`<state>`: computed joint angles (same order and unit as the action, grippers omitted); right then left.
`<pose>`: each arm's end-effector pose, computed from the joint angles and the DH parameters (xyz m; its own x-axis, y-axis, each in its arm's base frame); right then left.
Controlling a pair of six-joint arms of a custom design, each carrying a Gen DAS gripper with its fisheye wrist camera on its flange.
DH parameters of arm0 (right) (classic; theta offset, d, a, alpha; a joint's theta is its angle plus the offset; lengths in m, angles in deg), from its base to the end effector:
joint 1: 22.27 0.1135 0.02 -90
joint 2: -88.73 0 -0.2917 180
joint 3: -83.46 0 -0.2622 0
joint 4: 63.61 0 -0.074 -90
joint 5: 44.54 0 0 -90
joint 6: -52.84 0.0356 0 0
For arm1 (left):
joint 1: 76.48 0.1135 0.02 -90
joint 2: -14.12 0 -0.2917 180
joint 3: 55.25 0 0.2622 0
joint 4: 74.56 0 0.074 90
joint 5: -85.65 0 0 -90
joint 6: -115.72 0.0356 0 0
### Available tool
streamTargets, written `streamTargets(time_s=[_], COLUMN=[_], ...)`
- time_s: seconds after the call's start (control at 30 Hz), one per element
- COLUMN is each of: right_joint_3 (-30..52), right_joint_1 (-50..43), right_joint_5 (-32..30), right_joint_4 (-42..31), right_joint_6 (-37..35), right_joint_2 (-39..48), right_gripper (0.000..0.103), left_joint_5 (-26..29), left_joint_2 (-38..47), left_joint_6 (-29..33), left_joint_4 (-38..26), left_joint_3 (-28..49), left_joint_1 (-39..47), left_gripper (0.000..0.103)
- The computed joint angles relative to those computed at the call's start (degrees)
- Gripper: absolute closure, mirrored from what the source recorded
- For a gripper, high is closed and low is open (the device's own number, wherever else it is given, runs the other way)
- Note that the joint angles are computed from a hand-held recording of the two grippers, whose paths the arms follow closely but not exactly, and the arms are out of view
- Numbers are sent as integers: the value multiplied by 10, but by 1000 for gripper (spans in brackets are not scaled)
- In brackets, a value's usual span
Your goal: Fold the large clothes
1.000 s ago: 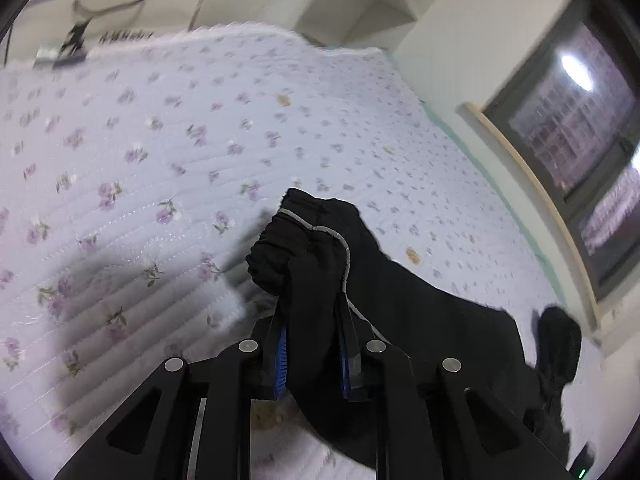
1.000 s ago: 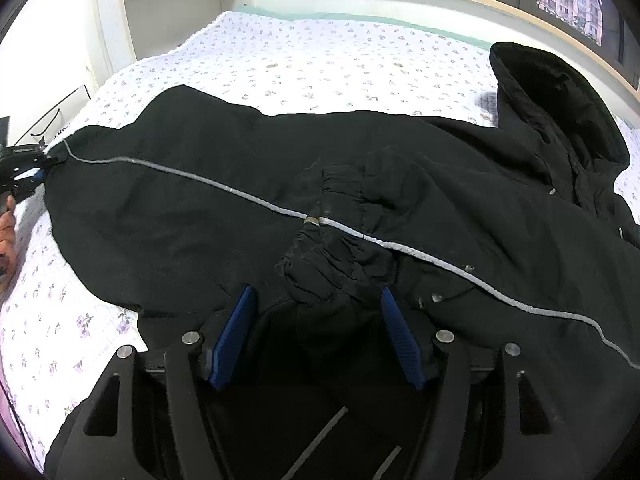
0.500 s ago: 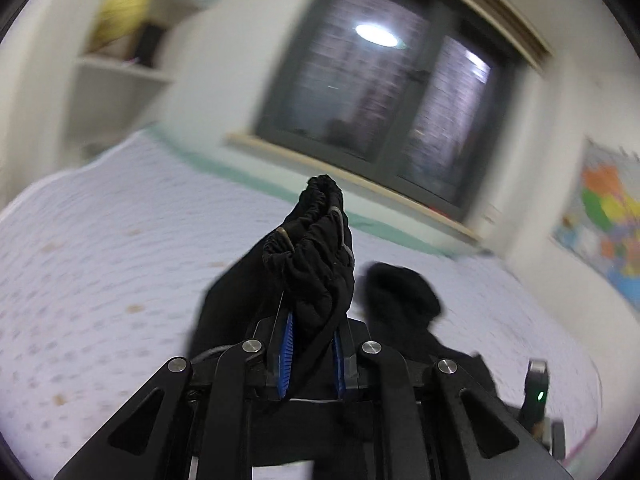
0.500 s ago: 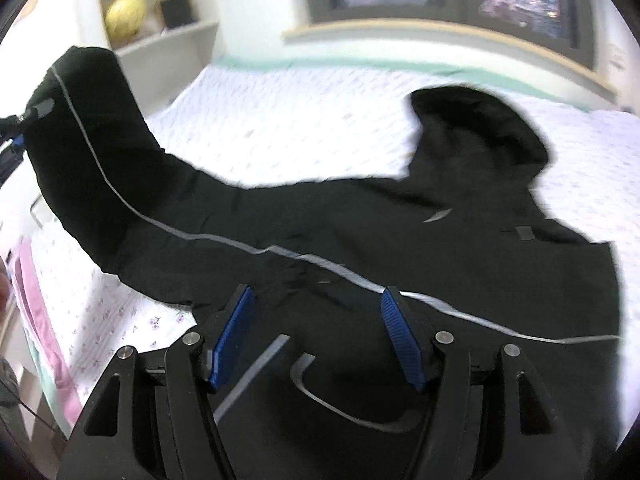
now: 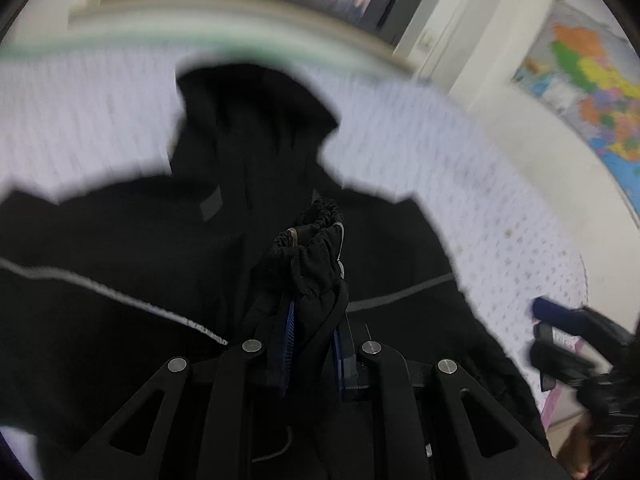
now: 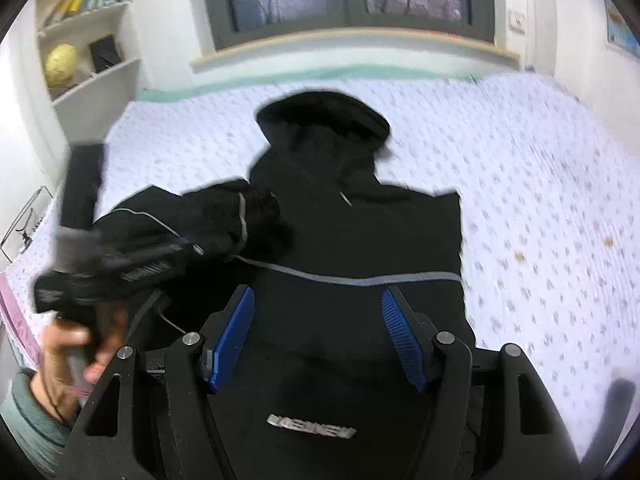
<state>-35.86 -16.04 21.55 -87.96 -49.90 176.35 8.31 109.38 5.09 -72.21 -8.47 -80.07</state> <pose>0.3049 0.0478 0.2030 -0.6792 -0.2769 -0.6797 -0.5136 0.8409 0.1706 0.2948 -0.0263 0.1293 -0.7483 -0.2975 -0.5929 -0.0545 0.9183 -0.3920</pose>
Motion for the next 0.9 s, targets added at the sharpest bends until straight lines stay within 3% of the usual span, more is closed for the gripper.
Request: streamTargets(time_s=[0.1,0.2,0.3,0.37,0.4,0.43,0.53,0.63,0.67,0.7,0.77,0.9], right_joint_3=[7,34,76,104,117,129,155,190,198,198,172,124], right_joint_1=[6,18,25,39,47,57,100,129,137,146,155,124], right_joint_5=[18,-1,-42,-72,-83,-85,-38,-51,-55,-48,-14,24], right_joint_4=[10,-16,-39,-45,-45,-44,-29,-30,-31,-25,7,47], right_joint_6=[-7,2,32,68,87,104,161,205,210,210,204,180], right_joint_2=[48,98,139,162,174,187,225,283,296,300,270,167], right_gripper=[33,33,33,33,32,32,29,29,32,55,69,74], left_joint_5=[3,7,90,142,158,167,180,202,211,220,207,183], left_joint_2=[66,50,-27,-118,-163,-225,-365,-436,-443,-441,-414,-352], left_joint_6=[-2,3,2,12,22,34,94,160,183,202,210,236], left_joint_4=[45,46,18,-11,-38,-68,-195,-296,-318,-336,-343,-327], left_joint_3=[-3,-14,-43,-70,-76,-91,-89,-72,-66,-60,-48,-38], left_joint_1=[-13,-18,27,67,88,113,196,310,351,391,423,442], left_gripper=[87,80,69,54,41,38,38,38,38,38,38,38])
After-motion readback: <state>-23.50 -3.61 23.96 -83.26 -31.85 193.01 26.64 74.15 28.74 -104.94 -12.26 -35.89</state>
